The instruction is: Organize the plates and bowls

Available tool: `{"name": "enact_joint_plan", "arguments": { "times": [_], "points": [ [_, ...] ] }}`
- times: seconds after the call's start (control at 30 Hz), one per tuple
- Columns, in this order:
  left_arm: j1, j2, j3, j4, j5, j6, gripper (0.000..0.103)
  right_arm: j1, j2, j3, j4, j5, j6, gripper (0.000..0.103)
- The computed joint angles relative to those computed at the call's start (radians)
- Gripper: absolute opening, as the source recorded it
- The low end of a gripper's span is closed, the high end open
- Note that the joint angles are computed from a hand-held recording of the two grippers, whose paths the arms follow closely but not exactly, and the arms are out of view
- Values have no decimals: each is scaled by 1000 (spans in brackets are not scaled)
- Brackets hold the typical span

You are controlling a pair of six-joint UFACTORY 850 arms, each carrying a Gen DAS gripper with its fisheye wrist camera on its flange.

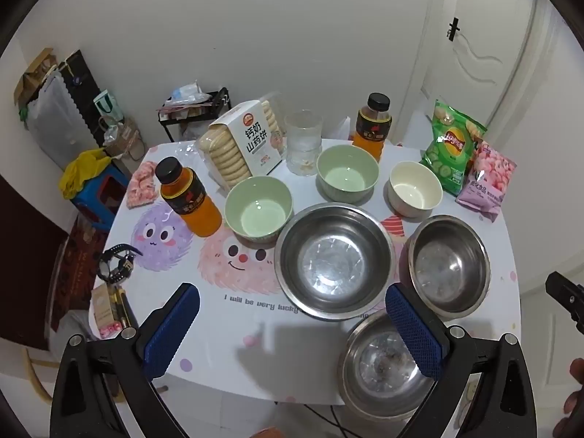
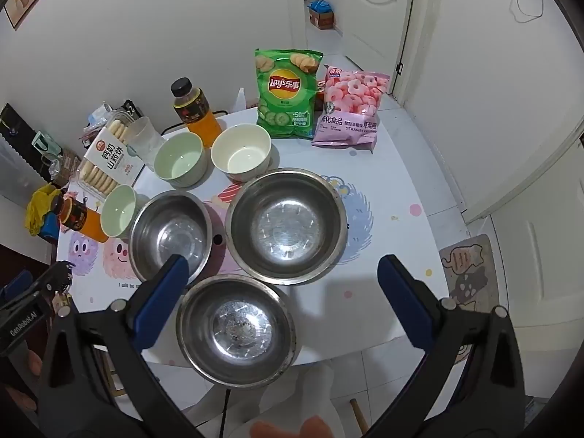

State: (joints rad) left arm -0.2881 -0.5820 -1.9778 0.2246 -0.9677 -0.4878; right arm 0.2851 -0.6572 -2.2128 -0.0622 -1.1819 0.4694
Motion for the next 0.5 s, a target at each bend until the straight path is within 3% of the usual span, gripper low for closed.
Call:
{"name": "enact_joint_plan", "arguments": {
  "times": [0.17,0.27,0.33,0.5],
  "points": [
    [18,11,19,-29,22,41,103,10,-45,-93,-17,-60,-11,103],
    [38,21,35,-55,35,73,103,13,-37,-74,-27,-39,-8,103],
    [-7,9,16,5,3,14,103,10,-25,-55,-27,-29,-5,103],
    [-6,17,28,0,4,9,103,9,-30,-59,-19,-38,-9,103]
  ]
}}
